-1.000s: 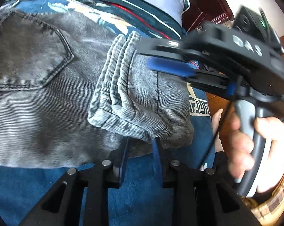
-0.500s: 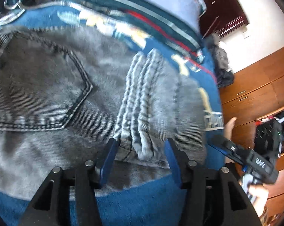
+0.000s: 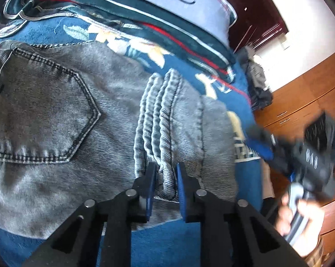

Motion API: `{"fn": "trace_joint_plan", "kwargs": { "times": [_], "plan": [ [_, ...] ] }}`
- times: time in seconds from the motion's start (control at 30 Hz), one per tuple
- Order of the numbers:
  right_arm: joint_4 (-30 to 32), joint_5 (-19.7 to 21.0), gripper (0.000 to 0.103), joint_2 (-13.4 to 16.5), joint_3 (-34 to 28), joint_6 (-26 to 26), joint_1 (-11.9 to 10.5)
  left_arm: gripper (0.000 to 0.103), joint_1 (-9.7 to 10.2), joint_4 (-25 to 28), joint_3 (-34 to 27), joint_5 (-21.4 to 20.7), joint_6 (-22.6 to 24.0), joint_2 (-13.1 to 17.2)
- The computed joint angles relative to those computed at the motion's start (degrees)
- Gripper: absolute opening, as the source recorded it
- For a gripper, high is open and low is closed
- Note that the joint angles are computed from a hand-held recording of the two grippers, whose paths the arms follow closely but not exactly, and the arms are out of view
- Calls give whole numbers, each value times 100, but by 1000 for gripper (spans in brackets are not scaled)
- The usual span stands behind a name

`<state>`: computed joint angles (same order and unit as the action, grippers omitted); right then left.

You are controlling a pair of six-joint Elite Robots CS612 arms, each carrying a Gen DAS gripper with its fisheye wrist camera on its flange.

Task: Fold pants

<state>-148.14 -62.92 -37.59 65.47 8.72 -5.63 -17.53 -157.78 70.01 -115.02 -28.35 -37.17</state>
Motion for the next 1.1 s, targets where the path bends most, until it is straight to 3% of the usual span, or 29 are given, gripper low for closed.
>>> {"fn": "trace_joint_plan", "kwargs": {
  "times": [0.07, 0.17, 0.23, 0.33, 0.4, 0.47, 0.5, 0.6, 0.67, 0.8, 0.97, 1.03, 1.1],
  "plan": [
    [362, 175, 55, 191, -478, -289, 96, 20, 9, -96, 34, -87, -51, 6],
    [1514, 332, 55, 630, -1477, -743, 289, 20, 30, -172, 90, -151, -13, 18],
    [1965, 230, 55, 840, -1916, -903, 392, 20, 46, -283, 136, -233, -6, 30],
    [2612, -269, 54, 1162, -2571, -1063, 553, 21, 72, -335, 162, -383, 50, 63],
    [2970, -635, 49, 1354, -2939, -1193, 646, 21, 92, -384, 137, -484, -16, 117],
    [3206, -1251, 23, 1515, -3231, -1384, 755, 21, 122, -467, 117, -621, -171, 170],
    [3269, -1500, 22, 1575, -3323, -1531, 795, 22, 135, -508, 112, -675, -228, 190],
    [2934, -1640, 13, 1466, -3093, -1709, 832, 25, 161, -640, 122, -759, -348, 226],
    [2474, -1506, 13, 1253, -2712, -1683, 817, 25, 173, -695, 134, -805, -403, 241],
    [2299, -1284, 13, 1091, -2479, -1702, 783, 25, 171, -776, 200, -795, -464, 223],
    [3118, -1628, 19, 1546, -3211, -2064, 906, 25, 171, -752, 291, -766, -439, 170],
    [3396, -1621, 29, 1665, -3428, -2120, 915, 25, 179, -765, 314, -783, -468, 163],
    [3288, -1476, 39, 1597, -3331, -1938, 903, 27, 178, -781, 309, -775, -483, 169]
  ]
}}
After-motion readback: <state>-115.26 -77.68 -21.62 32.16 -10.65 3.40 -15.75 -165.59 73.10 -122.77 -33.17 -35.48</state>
